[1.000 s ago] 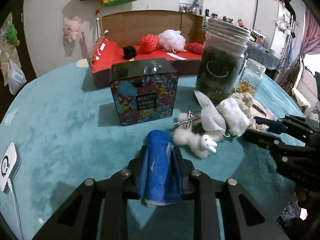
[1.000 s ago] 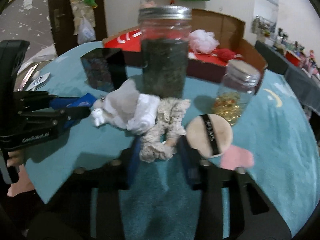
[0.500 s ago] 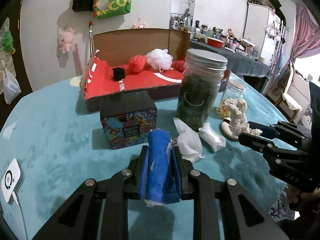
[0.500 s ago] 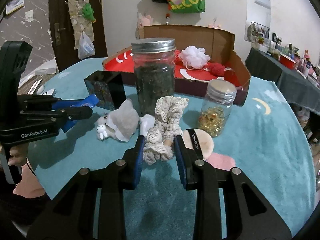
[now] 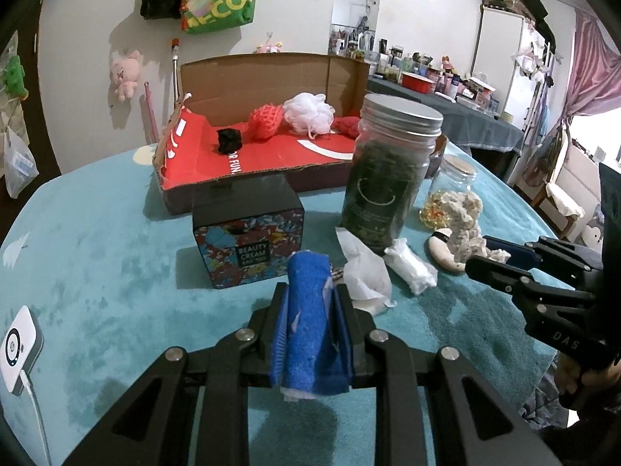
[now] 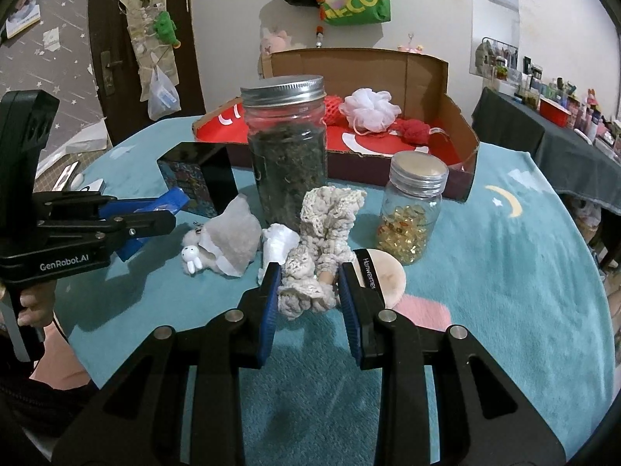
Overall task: Organize soft objects
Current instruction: 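Carry the blue cloth and lace scrunchie into the box and open both tools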
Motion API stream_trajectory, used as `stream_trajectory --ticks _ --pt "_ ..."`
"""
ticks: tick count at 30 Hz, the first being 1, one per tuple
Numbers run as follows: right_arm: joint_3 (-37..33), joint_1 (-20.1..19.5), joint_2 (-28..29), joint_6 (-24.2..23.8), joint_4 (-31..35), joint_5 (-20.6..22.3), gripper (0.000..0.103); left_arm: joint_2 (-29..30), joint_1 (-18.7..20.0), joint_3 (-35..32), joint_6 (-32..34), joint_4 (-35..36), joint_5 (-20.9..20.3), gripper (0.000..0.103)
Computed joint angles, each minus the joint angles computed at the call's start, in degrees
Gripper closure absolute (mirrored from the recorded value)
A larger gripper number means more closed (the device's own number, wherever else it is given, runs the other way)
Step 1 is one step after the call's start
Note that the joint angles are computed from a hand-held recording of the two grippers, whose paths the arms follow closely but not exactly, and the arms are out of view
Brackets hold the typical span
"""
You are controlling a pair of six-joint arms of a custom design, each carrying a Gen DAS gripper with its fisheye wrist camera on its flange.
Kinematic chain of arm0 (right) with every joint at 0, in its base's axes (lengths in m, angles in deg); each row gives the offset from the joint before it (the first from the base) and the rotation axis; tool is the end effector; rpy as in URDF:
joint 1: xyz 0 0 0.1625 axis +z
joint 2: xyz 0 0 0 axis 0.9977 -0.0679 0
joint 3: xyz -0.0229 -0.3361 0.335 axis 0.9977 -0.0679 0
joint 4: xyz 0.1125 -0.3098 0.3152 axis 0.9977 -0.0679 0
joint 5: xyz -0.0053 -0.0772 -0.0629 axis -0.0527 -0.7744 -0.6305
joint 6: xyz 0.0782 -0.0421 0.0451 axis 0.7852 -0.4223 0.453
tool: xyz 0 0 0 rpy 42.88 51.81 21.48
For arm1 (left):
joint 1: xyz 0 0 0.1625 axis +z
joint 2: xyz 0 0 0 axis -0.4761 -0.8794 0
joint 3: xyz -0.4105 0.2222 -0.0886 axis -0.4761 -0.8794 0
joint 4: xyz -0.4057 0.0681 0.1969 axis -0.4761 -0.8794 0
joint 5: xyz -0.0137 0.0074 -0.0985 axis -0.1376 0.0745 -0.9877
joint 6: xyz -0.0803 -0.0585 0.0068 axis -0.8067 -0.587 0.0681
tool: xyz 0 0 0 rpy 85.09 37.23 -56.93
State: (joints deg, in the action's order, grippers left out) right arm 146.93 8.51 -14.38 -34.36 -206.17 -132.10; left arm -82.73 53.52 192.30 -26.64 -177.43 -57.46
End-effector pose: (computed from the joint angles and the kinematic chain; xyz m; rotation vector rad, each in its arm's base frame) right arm 0.1547 -0.3986 0.1104 1.2294 -2.4210 0.7150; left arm -0.1677 -0.3193 0.1080 0.3251 2.2544 -0.9737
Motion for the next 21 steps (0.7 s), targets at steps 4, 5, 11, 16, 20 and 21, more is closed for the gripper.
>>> stream_trajectory --ticks 4,5,11,16,20,21 --pt "0.02 -0.27 -0.25 0.02 0.17 0.16 0.075 -1.43 -0.03 0.50 -0.94 1.07 -0.07 0.079" --pt "0.03 -0.44 -0.44 0.09 0.29 0.22 0.075 -2.04 -0.03 0.66 -1.45 1.90 0.03 0.079" --pt "0.14 -2.03 -1.87 0.47 1.14 -0.01 0.075 -8.53 -0.12 1.65 -8.40 12.61 0.74 0.079" --pt "-0.19 -4.13 -3.88 1.44 2.71 0.12 0.075 -15.66 0.51 2.36 -14.14 23.46 1.48 0.079" --pt "-1.03 -5.55 -5.81 2.26 5.14 0.35 0.075 -19.20 1.38 3.24 -12.44 25.02 2.54 0.079" --pt "-1.38 -5.83 -6.30 2.38 5.97 0.43 0.075 -19.41 1.59 3.48 -11.33 24.11 2.78 0.079"
